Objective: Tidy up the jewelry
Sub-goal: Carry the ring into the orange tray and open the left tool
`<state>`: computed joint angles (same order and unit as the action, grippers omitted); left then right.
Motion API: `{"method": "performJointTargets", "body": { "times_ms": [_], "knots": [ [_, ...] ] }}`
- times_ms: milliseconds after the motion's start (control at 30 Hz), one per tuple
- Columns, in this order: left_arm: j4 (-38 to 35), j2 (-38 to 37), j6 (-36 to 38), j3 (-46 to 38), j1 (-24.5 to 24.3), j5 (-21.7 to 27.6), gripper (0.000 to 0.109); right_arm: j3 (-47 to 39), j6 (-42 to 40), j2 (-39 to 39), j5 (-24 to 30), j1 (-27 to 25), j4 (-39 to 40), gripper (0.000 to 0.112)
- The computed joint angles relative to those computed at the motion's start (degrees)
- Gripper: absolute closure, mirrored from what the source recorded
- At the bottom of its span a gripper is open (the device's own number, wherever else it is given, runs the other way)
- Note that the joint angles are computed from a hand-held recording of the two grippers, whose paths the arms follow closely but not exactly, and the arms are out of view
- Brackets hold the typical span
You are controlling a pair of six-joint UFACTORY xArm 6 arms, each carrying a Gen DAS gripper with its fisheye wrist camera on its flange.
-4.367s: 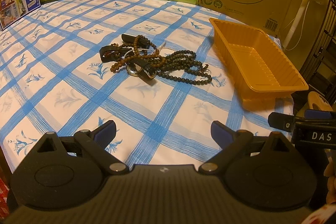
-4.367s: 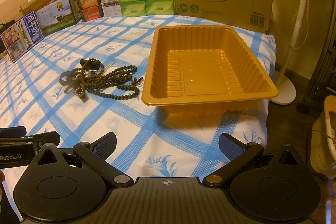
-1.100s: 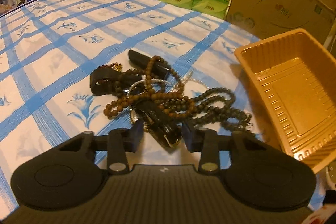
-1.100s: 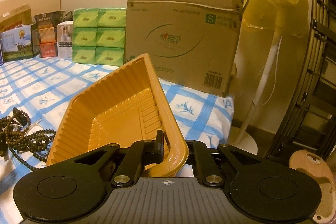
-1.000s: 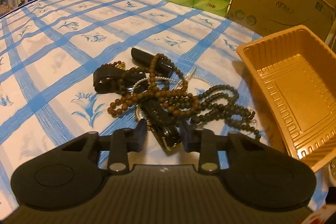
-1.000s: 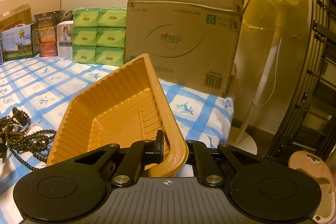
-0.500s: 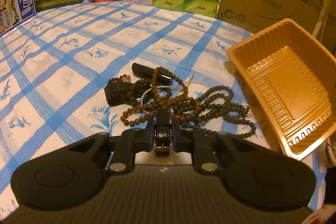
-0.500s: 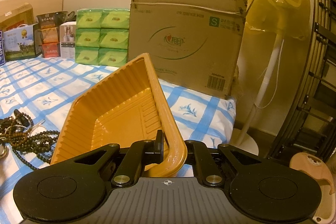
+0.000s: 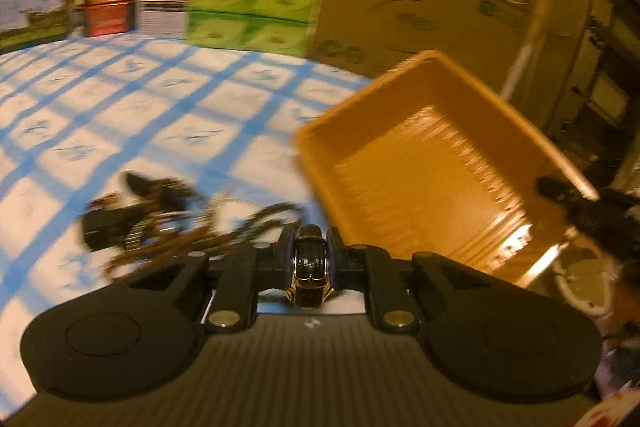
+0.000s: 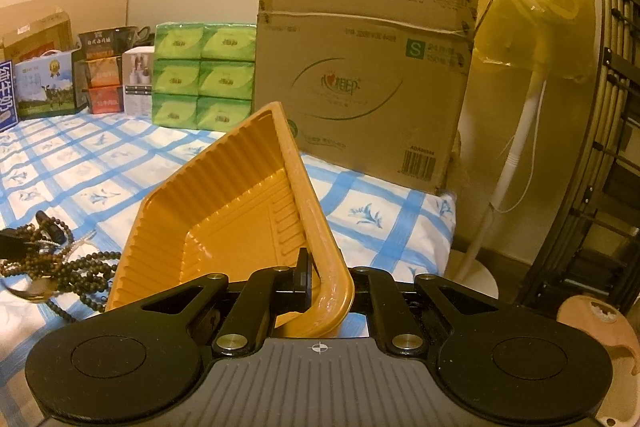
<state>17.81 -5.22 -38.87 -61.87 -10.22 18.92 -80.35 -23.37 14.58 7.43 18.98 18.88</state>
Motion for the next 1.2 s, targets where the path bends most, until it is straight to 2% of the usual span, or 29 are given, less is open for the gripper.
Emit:
{"method": "performJointTargets", "body": {
  "times_ms": [233, 400, 433, 500, 700, 900, 1000, 1200],
  "knots": [
    [-9.6, 9.4, 8.1, -8.2, -4.7, -2.6, 0.095, 0.1, -0.7, -0.1, 0.4, -0.2, 1.4, 0.104],
    [-16.1, 12.8, 13.2, -10.4, -6.9, -3.3, 0.094, 0.2, -0.9, -0.1, 0.5, -0.1, 1.9, 0.104],
    [-16.7, 12.8, 13.5, -10.2, -7.2, -4.0, 0.093, 0.2, -0.9, -0.1, 0.5, -0.1, 2.0, 0.104],
    [-16.5, 12.6, 13.6, -9.7, -7.4, -4.4, 0.083, 0.3, -0.7, -0.1, 0.4, -0.1, 1.9, 0.104],
    [-3.8, 7.9, 2.5, -4.9, -5.3, -3.9, 0.080, 0.5, -1.0, -0.3, 0.3, 0.1, 2.4, 0.104],
    [14.0, 0.6, -12.9, 2.7, -1.9, 0.5, 0.074, 0.7, -1.3, -0.6, 0.3, 0.1, 2.8, 0.104],
    [18.1, -1.9, -16.9, 5.5, -0.2, 3.2, 0.073, 0.9, -0.4, -0.7, 0.2, 0.2, 1.8, 0.104],
    [20.3, -4.2, -18.7, 9.0, 2.9, 5.0, 0.073, 0.7, -0.1, -0.7, 0.4, 0.2, 1.5, 0.104]
  ]
}}
